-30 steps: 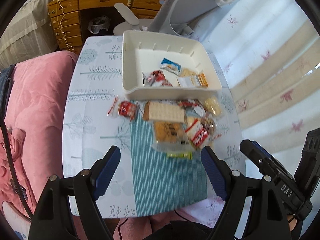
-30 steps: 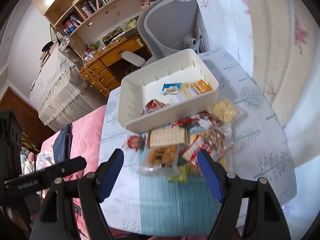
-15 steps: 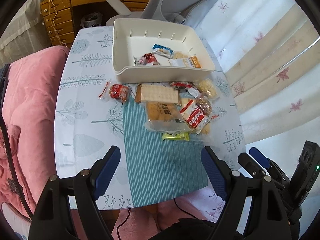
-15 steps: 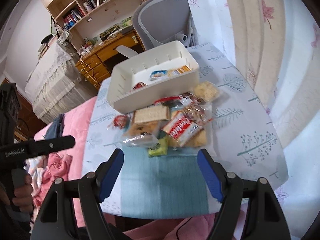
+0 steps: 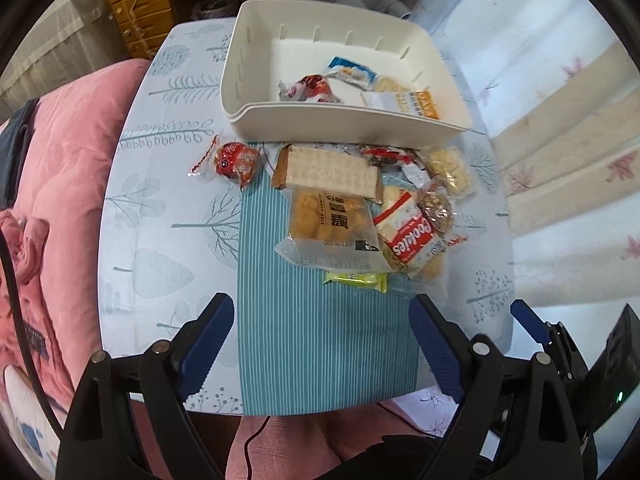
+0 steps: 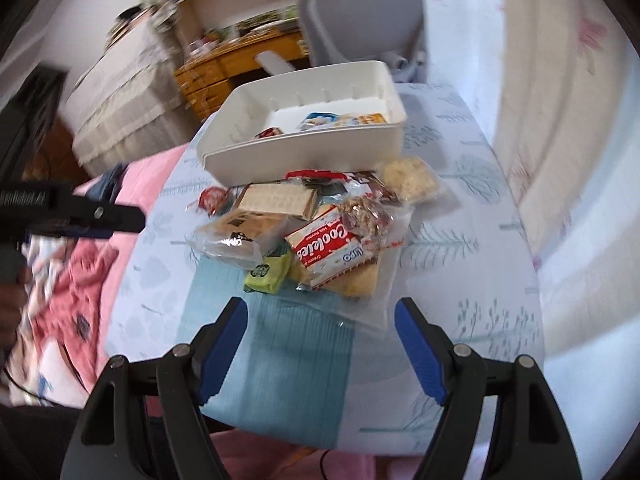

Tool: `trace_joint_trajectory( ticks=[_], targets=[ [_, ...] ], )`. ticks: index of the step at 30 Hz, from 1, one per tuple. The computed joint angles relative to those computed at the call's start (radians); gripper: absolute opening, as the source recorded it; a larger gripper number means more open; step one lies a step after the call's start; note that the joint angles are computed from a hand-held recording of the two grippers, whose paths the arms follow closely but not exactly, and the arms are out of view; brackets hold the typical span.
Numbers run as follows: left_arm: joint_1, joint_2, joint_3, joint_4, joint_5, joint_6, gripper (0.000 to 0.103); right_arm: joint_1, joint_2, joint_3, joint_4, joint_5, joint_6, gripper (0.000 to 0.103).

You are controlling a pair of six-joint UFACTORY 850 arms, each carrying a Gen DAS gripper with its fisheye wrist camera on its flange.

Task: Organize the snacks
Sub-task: 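Withdraw both tools and move toward the remaining snacks, then grasp the crispy-snack bag with left tool while right grasps the Cookies pack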

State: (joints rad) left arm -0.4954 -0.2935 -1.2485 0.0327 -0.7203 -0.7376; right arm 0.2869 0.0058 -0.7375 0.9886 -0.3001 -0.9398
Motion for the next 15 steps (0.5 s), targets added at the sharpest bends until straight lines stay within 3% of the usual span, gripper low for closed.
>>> trace_joint_trajectory(
  ticks=[5,15],
  targets=[
    [-0.008,-0.081,-0.081,0.037,-0.058,-0.067,0.089,-0.023,-0.066,-0.033,0.166,-0.087,-0.353,0.077],
    [0.001,-0.265,-0.27,0.034,-0.214,-0.097,0.092,-0.054,-0.219,-0.137,0.218,-0.2,-0.561,0.076]
  ],
)
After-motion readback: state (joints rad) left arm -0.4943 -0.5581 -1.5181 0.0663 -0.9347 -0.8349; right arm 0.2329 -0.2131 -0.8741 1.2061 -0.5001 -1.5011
